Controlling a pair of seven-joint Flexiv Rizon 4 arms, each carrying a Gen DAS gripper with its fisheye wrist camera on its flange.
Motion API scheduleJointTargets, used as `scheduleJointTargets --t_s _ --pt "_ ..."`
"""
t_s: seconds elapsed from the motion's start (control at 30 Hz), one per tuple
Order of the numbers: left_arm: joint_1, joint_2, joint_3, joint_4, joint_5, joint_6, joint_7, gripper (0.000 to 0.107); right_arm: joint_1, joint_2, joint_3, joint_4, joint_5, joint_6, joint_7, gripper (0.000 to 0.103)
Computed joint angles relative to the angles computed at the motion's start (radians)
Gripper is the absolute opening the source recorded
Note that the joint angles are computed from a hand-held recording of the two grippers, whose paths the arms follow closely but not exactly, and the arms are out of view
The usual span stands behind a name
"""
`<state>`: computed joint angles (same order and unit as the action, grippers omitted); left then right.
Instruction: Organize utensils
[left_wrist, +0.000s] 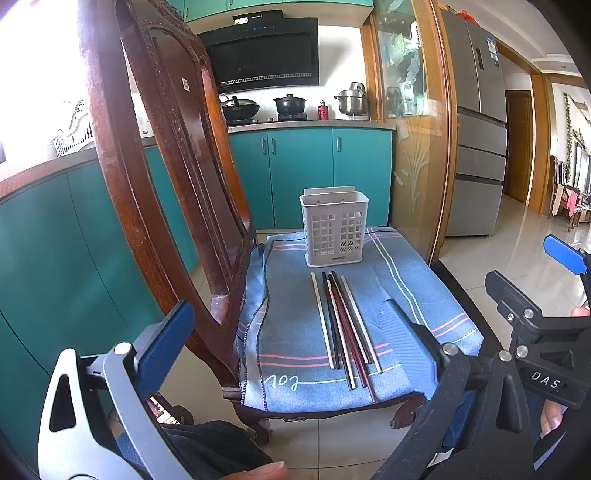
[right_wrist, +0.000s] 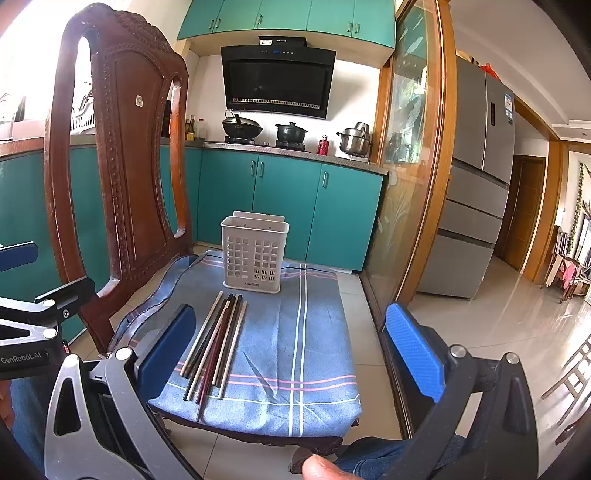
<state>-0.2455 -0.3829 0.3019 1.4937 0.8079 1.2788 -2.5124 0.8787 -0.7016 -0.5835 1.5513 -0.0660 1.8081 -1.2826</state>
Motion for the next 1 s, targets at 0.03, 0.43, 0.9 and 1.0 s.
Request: scheduleJointTargets --t_s 0.03,0.43,0.9,1.0 --pt "0.0 0.0 -0.001 0.001 -0.001 -0.001 0.002 0.1 0.0 0.0 0.0 0.001 0.001 0.001 0.0 0.101" --pt "0.007 -0.003 -0.005 0.002 -0.025 0.004 0.025 0.1 -0.005 0.003 0.007 -0.001 -0.007 -0.006 0.001 0.101" --pt "0.009 -0.01 -0.004 0.002 -0.053 0.007 0.047 0.1 -0.005 -0.001 0.005 -0.005 -0.017 -0.011 0.007 0.101" --pt "0.006 -0.012 -0.002 0.001 -0.056 0.006 0.049 0.1 -0.003 -0.002 0.002 -0.006 -0.019 -0.011 0.01 0.101"
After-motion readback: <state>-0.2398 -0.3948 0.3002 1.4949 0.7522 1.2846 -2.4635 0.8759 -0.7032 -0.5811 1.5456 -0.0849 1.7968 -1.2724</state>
